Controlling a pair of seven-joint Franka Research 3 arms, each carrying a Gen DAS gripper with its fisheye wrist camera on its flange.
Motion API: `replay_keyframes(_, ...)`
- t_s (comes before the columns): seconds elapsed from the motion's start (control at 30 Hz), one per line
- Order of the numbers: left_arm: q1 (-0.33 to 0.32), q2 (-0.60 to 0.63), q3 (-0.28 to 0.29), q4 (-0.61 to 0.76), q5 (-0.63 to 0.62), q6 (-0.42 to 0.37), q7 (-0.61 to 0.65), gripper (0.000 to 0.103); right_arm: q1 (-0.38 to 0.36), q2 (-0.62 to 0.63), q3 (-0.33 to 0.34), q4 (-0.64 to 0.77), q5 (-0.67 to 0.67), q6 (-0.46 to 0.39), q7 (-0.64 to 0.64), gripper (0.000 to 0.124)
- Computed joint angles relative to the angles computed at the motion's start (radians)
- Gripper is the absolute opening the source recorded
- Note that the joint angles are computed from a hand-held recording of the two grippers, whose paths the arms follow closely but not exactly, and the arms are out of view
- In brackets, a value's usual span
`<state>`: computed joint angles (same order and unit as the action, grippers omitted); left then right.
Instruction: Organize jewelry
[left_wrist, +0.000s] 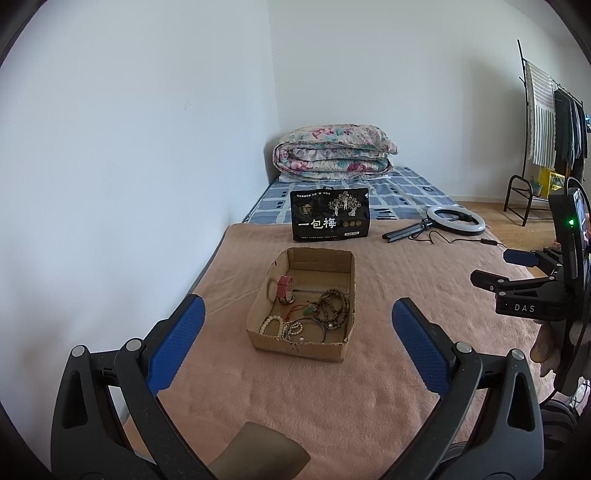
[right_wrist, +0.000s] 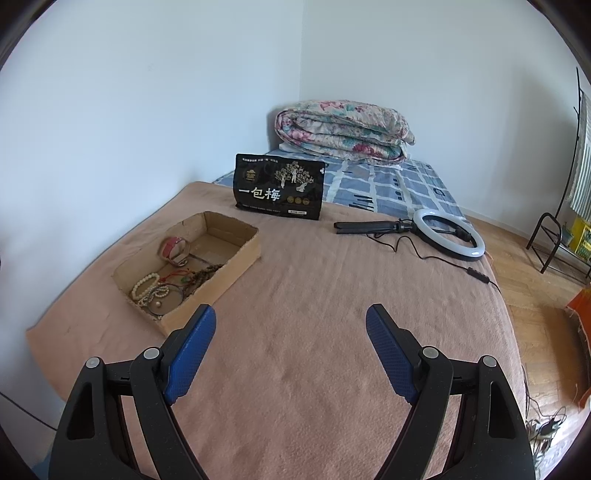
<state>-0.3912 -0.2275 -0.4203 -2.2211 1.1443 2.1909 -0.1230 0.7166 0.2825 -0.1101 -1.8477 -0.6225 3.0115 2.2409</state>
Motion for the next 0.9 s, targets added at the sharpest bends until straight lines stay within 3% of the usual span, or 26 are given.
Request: replay_keyframes(0.9,-0.006,0.005,-0.001,0.004,0.002,-0.009,-0.001,0.103,-0.002,-0.007,-0.002,-0.009,0.001,-0.005,0.005,0.083)
